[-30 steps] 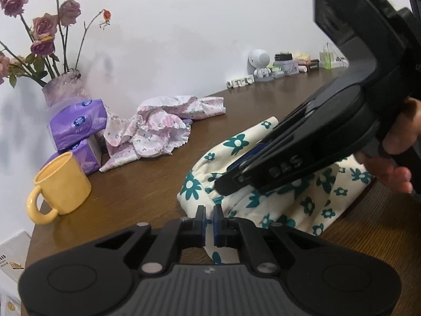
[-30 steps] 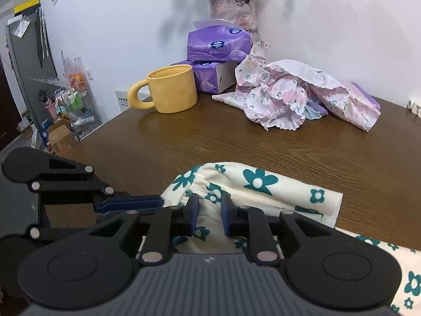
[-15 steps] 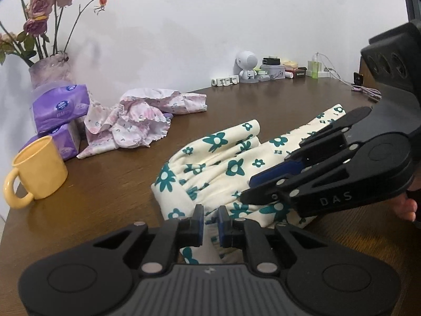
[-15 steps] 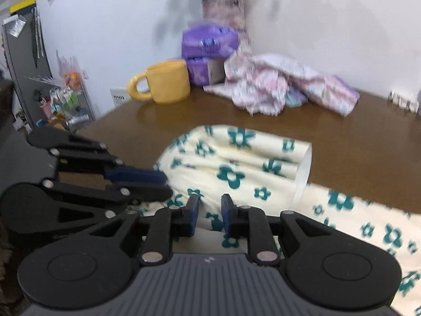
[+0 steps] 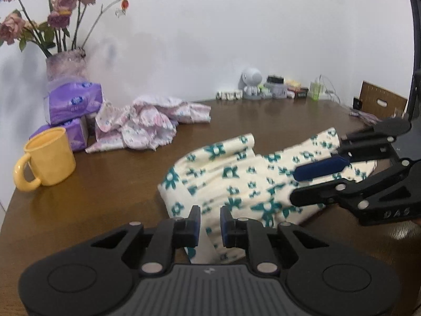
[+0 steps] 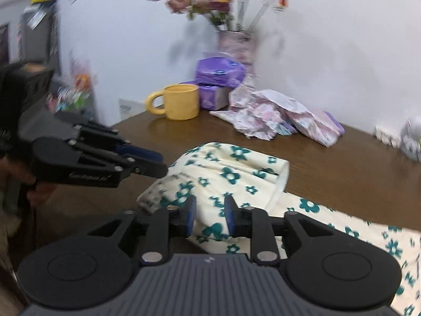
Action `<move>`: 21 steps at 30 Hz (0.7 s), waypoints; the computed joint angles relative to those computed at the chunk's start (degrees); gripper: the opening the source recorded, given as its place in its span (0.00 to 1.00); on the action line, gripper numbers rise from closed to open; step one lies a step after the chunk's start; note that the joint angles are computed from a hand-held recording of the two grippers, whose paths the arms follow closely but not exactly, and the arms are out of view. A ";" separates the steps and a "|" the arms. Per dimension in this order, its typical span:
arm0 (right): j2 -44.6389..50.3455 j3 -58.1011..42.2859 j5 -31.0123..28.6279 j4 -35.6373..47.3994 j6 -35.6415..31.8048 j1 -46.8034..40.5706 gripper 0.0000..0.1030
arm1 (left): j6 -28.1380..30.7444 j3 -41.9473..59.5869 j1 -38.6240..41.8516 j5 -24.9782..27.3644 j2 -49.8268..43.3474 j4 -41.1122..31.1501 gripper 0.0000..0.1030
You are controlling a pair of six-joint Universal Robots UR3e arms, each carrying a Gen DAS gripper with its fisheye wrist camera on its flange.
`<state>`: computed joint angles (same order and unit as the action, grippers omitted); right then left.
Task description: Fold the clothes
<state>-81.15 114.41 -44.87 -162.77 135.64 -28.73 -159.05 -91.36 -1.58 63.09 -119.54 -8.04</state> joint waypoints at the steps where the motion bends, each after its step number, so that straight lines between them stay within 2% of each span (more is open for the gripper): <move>1: 0.57 0.21 -0.71 -1.68 -1.17 0.78 0.26 | 0.06 0.57 -0.34 0.45 -0.49 -0.73 0.14; 3: 3.21 -0.79 -3.80 -5.60 -2.47 3.30 0.26 | -0.05 1.79 -1.15 1.83 -1.60 -1.67 0.14; 5: 5.16 -3.63 -7.74 -3.78 -2.67 5.71 0.25 | -0.08 2.16 -1.68 2.84 -2.30 -1.41 0.14; 8: 7.53 -7.09 -11.01 0.62 -1.39 7.06 0.17 | -0.27 2.62 -2.14 3.62 -3.07 -1.21 0.14; 14: 8.89 -8.15 -9.66 2.82 0.39 5.69 0.15 | 0.51 3.55 -2.93 5.31 -4.36 -1.23 0.14; 21: 9.20 -8.79 -6.26 6.40 0.05 3.34 0.15 | -2.09 -1.10 -1.45 3.52 0.07 1.00 0.15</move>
<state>-71.95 105.62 -51.13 -156.37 135.69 -25.39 -161.13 -92.47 -3.03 66.61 -119.47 -7.04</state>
